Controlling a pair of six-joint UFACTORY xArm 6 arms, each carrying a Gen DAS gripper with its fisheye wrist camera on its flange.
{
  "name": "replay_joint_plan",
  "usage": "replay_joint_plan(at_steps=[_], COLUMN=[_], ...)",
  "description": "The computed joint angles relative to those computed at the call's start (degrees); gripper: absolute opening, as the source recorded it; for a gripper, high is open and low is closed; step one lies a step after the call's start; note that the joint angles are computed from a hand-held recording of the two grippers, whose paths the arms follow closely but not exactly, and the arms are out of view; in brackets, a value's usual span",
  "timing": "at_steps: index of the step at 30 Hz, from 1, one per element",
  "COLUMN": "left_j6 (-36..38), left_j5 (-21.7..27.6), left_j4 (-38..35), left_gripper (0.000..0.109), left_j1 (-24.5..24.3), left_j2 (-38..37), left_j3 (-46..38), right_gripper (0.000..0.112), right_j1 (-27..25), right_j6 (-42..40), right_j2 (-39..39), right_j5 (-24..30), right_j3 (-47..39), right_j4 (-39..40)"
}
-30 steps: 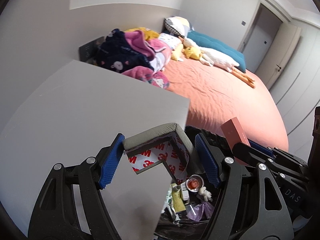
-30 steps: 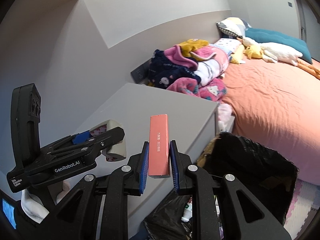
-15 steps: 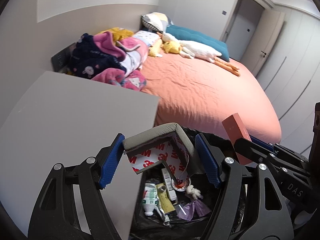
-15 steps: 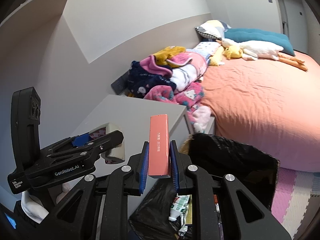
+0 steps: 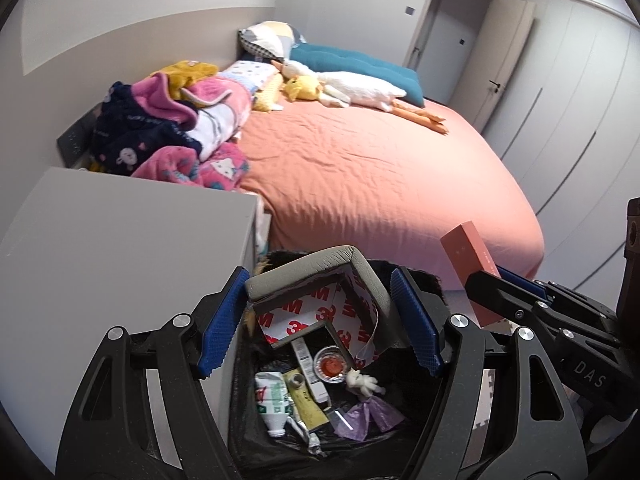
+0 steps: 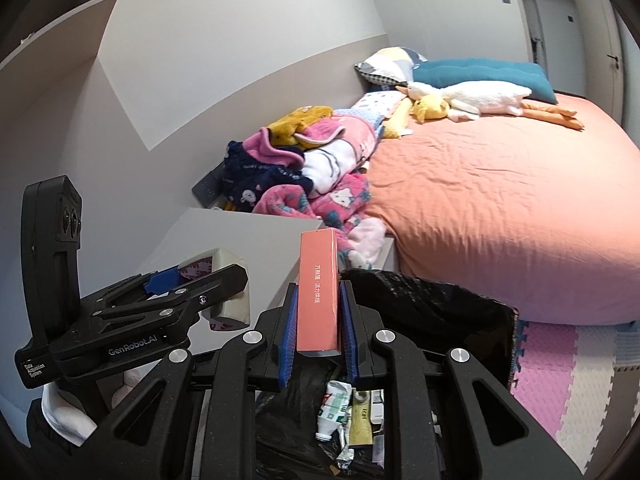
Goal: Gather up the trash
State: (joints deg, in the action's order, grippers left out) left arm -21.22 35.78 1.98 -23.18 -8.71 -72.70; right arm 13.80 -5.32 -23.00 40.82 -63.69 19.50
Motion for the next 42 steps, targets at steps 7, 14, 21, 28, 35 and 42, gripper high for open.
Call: replay_joint_plan(at_steps=[7,14,21,28,35,42], left_j6=[2.0,4.0,2.1,2.1,2.0,2.1], left_j5=[0.3,1.2,5.3,5.5,4.1,3.5], left_j4=[-1.9,-3.5,-0.3,-0.9,-2.1,-2.8], left_gripper=[0.071,0.076,0.097,0.097,0.097,0.097], left_j1=[-1.0,-0.8,-0.9,-0.5,-0.2,0.1], left_j2=[1.9,2.8,4.0,3.8,3.3,3.0], left_j3=[-1.6,-2.7,-5.4,-5.5,-4.7,-4.6], right_gripper=[0.021,0.026,0.076,0.077,0.077,0.077], right_j1=[-1.3,-1.6,-1.3,-1.3,-1.0,-0.7], right_j6=[0.7,1.4,5.1,4.3,4.6,4.8], right_j2=[-0.7,-0.6,-2.3,-1.9,-1.9,-1.8], right_j5=[0.2,0.4,-2.0,-2.2,-2.4,-2.8], right_j3=[0.7,0.1,1.5,1.5,1.6,1.7], right_j4=[-0.6,-1.5,-6.6,-6.0,-6.4,-6.7])
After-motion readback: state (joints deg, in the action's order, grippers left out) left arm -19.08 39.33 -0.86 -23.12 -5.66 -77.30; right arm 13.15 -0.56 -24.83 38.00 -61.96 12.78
